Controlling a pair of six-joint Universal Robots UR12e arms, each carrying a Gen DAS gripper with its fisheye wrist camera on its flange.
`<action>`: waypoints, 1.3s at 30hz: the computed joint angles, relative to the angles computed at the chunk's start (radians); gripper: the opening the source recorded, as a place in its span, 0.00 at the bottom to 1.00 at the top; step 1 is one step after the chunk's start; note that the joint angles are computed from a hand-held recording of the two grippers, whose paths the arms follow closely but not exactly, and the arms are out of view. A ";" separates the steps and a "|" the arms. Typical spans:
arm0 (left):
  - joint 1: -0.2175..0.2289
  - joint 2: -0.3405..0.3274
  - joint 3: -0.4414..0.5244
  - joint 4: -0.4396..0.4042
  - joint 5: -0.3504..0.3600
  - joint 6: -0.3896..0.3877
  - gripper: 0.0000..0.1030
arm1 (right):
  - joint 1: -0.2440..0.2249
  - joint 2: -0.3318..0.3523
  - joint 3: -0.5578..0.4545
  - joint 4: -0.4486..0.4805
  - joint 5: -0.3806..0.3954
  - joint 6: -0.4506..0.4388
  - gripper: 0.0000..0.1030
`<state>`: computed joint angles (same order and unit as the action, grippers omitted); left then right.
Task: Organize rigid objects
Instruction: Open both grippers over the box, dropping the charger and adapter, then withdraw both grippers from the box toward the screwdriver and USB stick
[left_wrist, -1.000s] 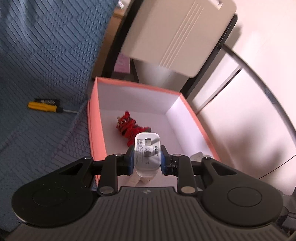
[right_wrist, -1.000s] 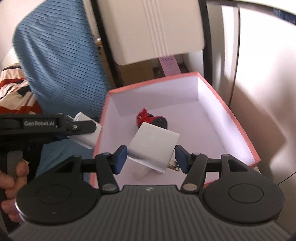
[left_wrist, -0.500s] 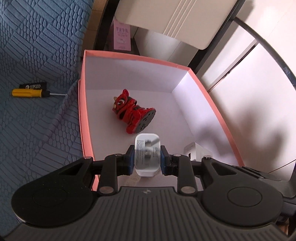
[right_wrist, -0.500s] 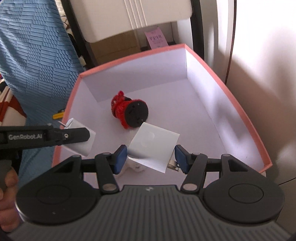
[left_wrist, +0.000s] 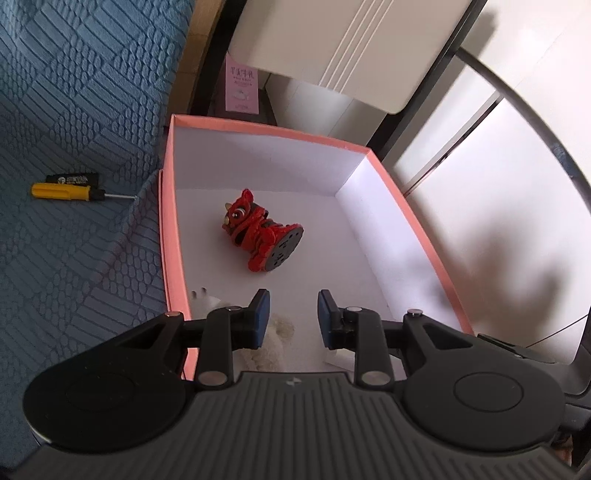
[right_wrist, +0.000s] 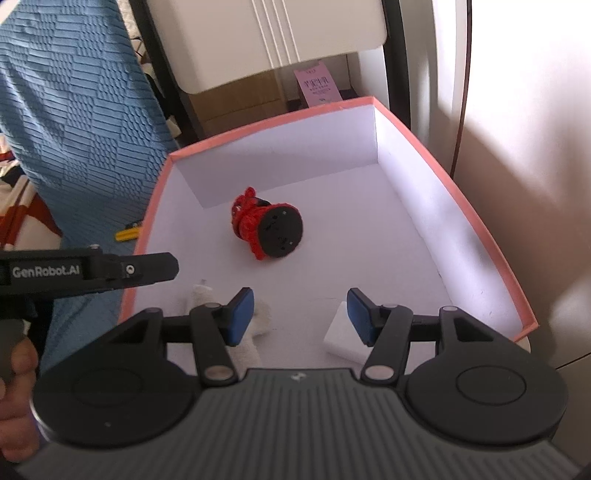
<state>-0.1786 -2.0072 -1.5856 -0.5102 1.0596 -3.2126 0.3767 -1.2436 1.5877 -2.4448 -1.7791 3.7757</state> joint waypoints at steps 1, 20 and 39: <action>0.003 0.007 -0.007 0.007 -0.002 -0.001 0.31 | 0.004 -0.003 0.000 -0.004 -0.005 -0.002 0.57; 0.076 0.172 -0.187 0.219 -0.006 -0.044 0.31 | 0.095 -0.019 -0.031 -0.137 -0.089 -0.082 0.57; 0.185 0.314 -0.360 0.346 -0.018 -0.054 0.31 | 0.186 0.012 -0.074 -0.221 -0.062 -0.142 0.58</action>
<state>0.0061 -1.6933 -1.9455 -0.1644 1.0414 -3.2670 0.5630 -1.2320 1.5136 -2.6661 -1.8415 3.6340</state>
